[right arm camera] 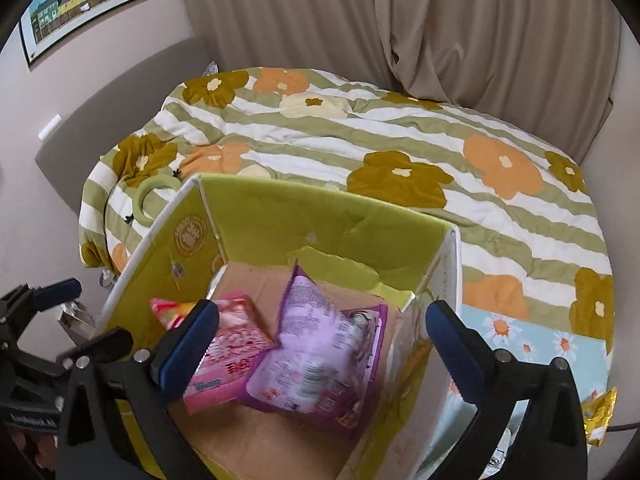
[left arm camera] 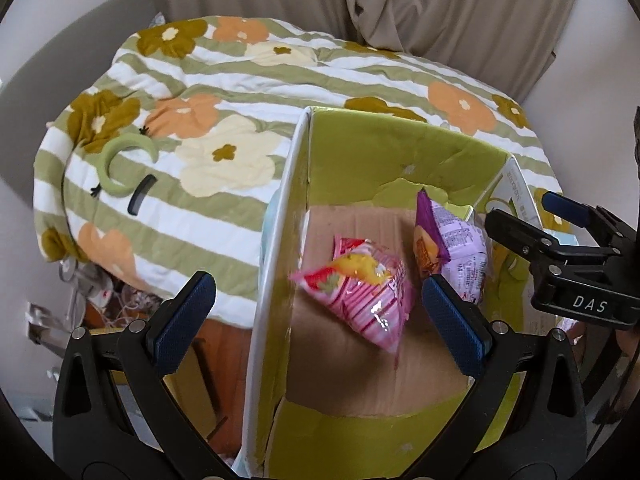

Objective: Organize snacks
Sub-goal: 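Drop the pink bag into the box with the left tool while the right tool drops the purple bag, then move both tools back over the snack pile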

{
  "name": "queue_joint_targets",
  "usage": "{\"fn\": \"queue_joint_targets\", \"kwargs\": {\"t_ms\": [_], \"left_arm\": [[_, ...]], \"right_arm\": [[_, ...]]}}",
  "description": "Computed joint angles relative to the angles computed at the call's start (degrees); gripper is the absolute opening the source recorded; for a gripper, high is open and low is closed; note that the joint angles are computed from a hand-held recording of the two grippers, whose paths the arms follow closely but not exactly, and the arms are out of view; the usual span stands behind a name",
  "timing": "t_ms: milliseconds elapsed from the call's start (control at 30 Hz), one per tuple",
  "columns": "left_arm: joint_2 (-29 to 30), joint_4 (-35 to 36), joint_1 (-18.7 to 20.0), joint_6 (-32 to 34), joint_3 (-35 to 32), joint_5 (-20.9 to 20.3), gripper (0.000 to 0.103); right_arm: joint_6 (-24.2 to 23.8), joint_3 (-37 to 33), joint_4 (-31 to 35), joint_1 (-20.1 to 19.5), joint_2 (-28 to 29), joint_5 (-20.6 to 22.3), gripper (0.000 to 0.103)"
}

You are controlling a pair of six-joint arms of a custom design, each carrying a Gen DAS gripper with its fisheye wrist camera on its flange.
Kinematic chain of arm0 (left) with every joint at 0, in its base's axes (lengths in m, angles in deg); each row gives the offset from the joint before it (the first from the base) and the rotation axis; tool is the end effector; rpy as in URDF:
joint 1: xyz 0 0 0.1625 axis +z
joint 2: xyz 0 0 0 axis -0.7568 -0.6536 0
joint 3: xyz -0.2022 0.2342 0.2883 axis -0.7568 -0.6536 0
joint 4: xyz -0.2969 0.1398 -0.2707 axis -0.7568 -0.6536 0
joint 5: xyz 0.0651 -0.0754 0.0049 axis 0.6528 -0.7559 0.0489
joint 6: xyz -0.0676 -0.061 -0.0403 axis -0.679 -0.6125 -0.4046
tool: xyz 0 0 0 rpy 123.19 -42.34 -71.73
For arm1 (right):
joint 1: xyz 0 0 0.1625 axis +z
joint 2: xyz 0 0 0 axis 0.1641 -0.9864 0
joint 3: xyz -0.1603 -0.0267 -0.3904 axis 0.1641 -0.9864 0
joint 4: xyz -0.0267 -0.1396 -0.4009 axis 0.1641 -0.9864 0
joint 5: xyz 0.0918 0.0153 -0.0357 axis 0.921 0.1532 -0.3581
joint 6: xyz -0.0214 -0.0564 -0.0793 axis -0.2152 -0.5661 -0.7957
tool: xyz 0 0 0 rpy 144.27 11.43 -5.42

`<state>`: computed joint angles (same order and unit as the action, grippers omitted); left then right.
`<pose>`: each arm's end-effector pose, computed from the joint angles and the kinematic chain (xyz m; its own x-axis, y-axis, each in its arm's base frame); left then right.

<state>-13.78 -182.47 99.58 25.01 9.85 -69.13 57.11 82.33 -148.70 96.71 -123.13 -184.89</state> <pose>-0.2599 -0.6332 0.2024 -0.7623 0.1209 -0.6358 0.3929 0.8671 -0.3061 0.2560 -0.6171 0.2222 -0.7595 -0.1615 0.6301 -0.4631 0.8145 -0.3495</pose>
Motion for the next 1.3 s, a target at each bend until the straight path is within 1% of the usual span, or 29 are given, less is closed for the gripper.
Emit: {"fn": "queue_joint_targets", "kwargs": {"t_ms": [133, 267, 367, 433, 600, 733, 833, 933, 1000, 1067, 1167, 1300], "left_arm": [[-0.77, -0.15, -0.32, 0.19, 0.59, 0.21, 0.102], [-1.61, -0.71, -1.04, 1.41, 0.77, 0.51, 0.102], [-2.15, -0.87, -1.61, 2.24, 0.73, -0.02, 0.102], [-2.46, -1.1, -2.11, 2.93, 0.7, -0.38, 0.102], [-3.74, -1.37, -4.49, 3.96, 1.83, -0.95, 0.102], [-5.27, -1.63, -7.32, 2.34, 4.12, -1.61, 0.102], [-6.43, -1.83, -10.22, 0.81, 6.6, -1.66, 0.102], [-7.53, -2.24, -13.57, -2.25, 9.42, -2.1, 0.102], [-7.79, -2.7, -16.15, -5.17, 11.24, -2.54, 0.102], [-7.51, -3.07, -18.64, -8.23, 12.6, -3.83, 0.102], [-6.27, -3.21, -22.13, -12.6, 14.13, -5.98, 0.102], [-3.73, -3.97, -26.29, -18.92, 16.41, -9.57, 0.102]], "right_arm": [[-0.87, 0.59, -0.84, 0.81, -0.45, -1.27, 0.103], [-0.47, 0.94, -1.27, 1.87, -1.32, -2.13, 0.103], [0.97, 1.65, -0.78, 2.91, -2.65, -3.04, 0.103], [2.84, 1.88, 0.89, 3.73, -3.62, -4.61, 0.103], [3.96, 4.46, -0.75, 5.6, -6.48, -6.59, 0.103], [5.04, 8.29, -2.58, 7.04, -10.5, -7.06, 0.103], [5.5, 12.02, -4.31, 7.89, -14.6, -7.74, 0.103], [6.55, 16.33, -5.27, 8.45, -19.96, -8.4, 0.103], [6.67, 19.69, -6.06, 8.85, -24.31, -9.59, 0.103], [6.89, 22.33, -5.85, 9.27, -28.12, -11.65, 0.103], [9.21, 26.4, -2.61, 9.54, -35.14, -15.1, 0.103], [11.78, 31.55, 2.94, 8.05, -45.61, -16.08, 0.103]]}}
